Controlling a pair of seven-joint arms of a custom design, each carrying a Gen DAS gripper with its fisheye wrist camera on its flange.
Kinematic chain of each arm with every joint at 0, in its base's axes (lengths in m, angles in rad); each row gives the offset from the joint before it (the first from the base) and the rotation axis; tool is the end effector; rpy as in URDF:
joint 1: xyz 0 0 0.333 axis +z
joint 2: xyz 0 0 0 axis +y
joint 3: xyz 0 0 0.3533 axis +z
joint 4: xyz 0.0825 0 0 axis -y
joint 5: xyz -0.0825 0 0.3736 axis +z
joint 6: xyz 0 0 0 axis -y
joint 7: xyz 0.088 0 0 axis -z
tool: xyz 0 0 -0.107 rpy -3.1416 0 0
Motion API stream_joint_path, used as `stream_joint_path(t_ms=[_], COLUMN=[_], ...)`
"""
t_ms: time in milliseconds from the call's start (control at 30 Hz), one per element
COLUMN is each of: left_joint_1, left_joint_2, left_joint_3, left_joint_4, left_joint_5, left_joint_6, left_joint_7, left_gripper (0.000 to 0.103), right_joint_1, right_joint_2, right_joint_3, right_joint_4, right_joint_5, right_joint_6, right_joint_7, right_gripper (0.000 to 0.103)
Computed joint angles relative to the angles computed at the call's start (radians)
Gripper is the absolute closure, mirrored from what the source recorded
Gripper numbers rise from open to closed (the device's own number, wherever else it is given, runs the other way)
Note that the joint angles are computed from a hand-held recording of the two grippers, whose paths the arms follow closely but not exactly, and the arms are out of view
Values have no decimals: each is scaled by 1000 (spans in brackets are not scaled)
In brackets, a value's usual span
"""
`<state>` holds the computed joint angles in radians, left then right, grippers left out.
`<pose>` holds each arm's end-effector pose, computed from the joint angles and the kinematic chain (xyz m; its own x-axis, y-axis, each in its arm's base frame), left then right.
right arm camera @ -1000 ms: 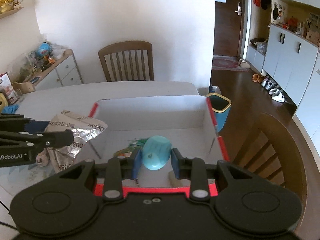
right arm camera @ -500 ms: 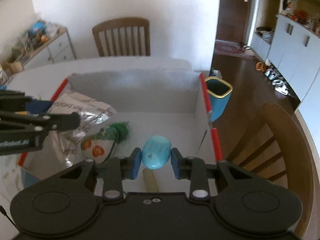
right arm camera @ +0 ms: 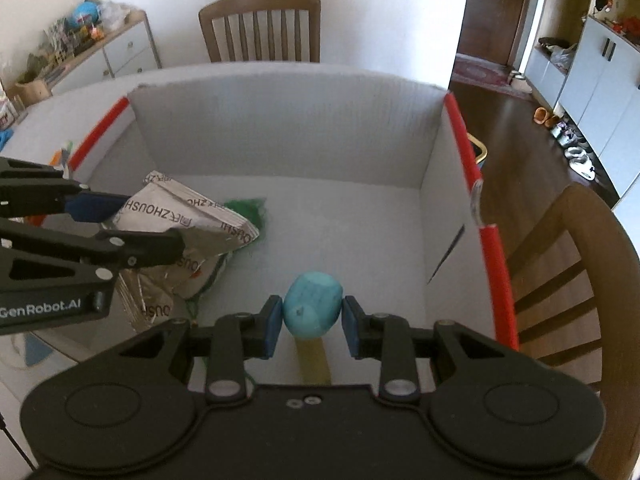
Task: Organize objects
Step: 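Open the left tool to drop the bag while the right tool releases the egg into the box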
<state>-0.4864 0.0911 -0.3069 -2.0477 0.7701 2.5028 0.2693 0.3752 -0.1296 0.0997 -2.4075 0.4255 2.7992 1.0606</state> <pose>0.4154 -0.4222 0.4782 -0.0390 -0.9989 0.0259 -0.8021 0.0158 -0.5969 0.4536 0.2128 0.4618 0.5947 -0.8024 -0.0493 -0.6965 -0.4836 -0.5302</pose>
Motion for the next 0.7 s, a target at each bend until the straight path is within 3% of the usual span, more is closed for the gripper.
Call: stream_joint_path(t_ms=[400,500,567,700], left_joint_1=[-3,-4,-8,-9], left_joint_2=[14,4,-1,-11], left_joint_3=[2,4,2,-1], left_joint_4=[22,10,11,10], left_joint_5=[-40,-22,1,24], left_joint_6=[-8,14,3,0], left_joint_7=[38,16,-1,-27], left_gripper=[65,58,48,45], right_joint_1=[-7,-4,-4,-4], right_joint_2=[17,8,0,-17], right_joint_3=[-5,-13,-15,-15], right_joint_4=[11,13,14,5], right_joint_5=[8,45,59,76], right_joint_6=[-29,-40,-47,-40], right_joint_7=[4,-27,-38,-47], right_gripper=[70,69,68,64])
